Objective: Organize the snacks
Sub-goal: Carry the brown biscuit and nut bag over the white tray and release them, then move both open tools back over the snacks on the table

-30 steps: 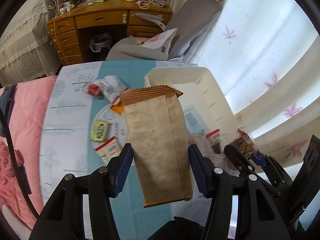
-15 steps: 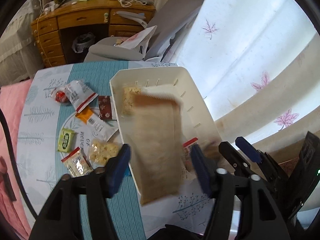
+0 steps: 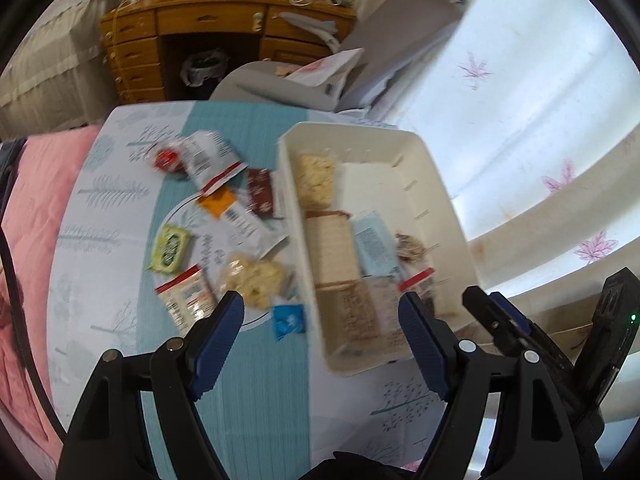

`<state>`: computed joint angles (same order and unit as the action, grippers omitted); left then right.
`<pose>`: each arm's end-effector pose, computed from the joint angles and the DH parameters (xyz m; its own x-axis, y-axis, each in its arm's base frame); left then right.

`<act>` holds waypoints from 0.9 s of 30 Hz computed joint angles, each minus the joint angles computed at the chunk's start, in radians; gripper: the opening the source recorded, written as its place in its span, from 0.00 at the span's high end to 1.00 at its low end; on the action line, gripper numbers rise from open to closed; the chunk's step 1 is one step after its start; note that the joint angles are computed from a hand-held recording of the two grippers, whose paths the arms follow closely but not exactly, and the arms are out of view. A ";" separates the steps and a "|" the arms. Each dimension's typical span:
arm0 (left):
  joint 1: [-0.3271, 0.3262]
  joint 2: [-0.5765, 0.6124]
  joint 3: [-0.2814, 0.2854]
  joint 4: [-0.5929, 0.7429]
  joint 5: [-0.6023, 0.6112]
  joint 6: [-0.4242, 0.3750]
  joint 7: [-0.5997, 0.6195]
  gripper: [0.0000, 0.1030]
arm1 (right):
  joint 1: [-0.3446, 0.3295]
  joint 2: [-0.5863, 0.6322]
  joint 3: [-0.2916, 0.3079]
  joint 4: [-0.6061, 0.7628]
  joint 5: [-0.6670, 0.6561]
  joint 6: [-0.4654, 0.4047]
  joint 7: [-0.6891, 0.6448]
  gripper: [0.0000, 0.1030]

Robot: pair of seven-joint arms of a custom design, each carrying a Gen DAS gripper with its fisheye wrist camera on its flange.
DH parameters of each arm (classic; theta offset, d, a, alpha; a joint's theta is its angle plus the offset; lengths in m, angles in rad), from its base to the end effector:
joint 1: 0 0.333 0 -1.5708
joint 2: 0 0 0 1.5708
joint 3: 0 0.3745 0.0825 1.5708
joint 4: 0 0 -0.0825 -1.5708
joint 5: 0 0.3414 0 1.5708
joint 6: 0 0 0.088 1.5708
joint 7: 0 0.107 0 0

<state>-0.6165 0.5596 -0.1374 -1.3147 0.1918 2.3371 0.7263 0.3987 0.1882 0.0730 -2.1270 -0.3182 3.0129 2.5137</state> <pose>0.5652 -0.4856 0.5295 -0.0248 -0.9651 0.2606 -0.9220 -0.0786 -0.3790 0.5180 0.2868 0.4872 -0.0528 -0.9290 -0.3664 -0.8054 0.2565 -0.5344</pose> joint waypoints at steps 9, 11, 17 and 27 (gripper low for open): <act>0.104 -0.185 -0.032 -0.328 -0.050 0.101 0.053 0.24 | 0.114 0.033 -0.030 0.059 -0.079 -0.071 0.197 0.32; 0.129 -0.214 -0.041 -0.372 -0.065 0.107 0.087 0.24 | 0.143 0.045 -0.036 0.083 -0.114 -0.092 0.259 0.32; 0.214 -0.291 -0.065 -0.490 -0.130 0.123 0.246 0.22 | 0.244 0.086 -0.062 0.169 -0.259 -0.174 0.502 0.32; 0.313 -0.317 -0.067 -0.544 -0.221 0.123 0.532 0.20 | 0.370 0.189 -0.052 0.360 -0.434 -0.442 0.848 0.32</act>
